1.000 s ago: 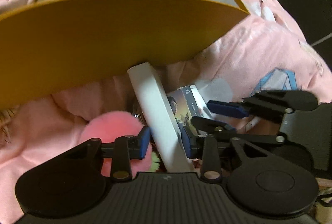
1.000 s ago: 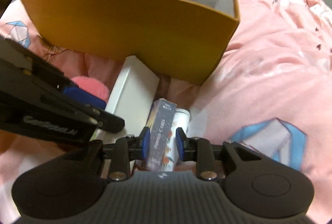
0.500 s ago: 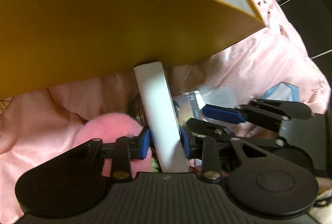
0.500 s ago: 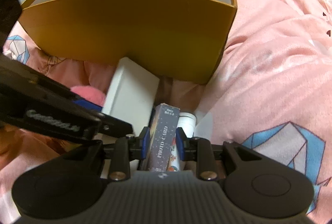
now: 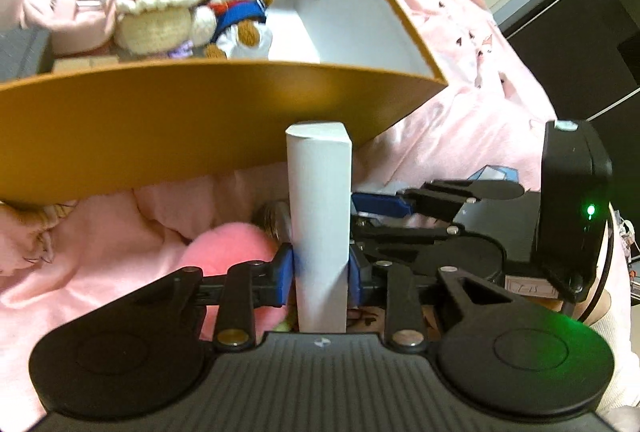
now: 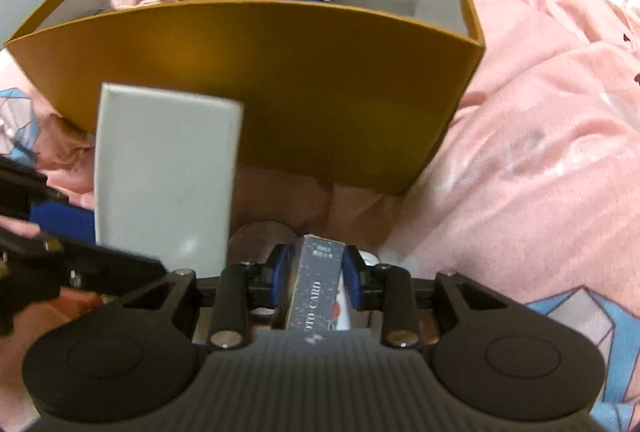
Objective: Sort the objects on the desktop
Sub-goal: 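Close the left tool on the white tube box while the right tool grasps the photo card box, then lift and carry the tube box and photo card box over the shoebox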
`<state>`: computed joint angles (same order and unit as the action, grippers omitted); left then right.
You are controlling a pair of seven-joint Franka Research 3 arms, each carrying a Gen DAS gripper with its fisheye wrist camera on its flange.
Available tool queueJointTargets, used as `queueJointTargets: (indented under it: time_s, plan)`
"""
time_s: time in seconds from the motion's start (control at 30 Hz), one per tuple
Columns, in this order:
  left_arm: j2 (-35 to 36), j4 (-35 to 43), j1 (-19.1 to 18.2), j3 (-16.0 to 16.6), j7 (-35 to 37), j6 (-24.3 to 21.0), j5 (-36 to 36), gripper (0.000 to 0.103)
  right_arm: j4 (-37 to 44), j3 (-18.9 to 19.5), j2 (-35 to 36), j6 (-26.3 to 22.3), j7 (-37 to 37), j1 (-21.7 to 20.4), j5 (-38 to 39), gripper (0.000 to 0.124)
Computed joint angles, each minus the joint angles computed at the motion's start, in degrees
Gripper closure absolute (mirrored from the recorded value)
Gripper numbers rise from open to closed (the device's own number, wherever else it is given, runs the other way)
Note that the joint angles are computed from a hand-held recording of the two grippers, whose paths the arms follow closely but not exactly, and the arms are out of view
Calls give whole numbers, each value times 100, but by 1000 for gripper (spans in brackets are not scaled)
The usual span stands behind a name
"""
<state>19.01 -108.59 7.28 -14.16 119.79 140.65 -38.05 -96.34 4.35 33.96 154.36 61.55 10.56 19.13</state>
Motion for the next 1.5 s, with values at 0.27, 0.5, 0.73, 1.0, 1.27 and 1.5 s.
queueJointTargets:
  time_s: [0.27, 0.5, 0.73, 1.0, 1.27, 1.5]
  plan:
    - [-194, -207, 77, -10, 290, 181, -472, 71, 309, 37, 147, -916, 366, -157, 453, 94]
    - [-366, -302, 69, 6, 624, 257, -830, 72, 112, -181, 13, -633, 798, 145, -14, 99]
    - [-619, -294, 111, 122, 1097, 23, -1450, 72, -698, 202, -763, 308, 112, -104, 319, 99]
    - [-721, 113, 33, 302, 1486, -154, -1987, 72, -1161, 766, -1593, 750, -1471, -593, 1879, 99]
    - [-104, 1065, -41, 247, 1032, 318, -1675, 72, -598, 751, -1592, 1442, -2463, -470, 3332, 99]
    - [1135, 2604, -31, 122, -63, -144, -303, 72, 107, -258, -899, 1843, -624, 402, 1571, 99]
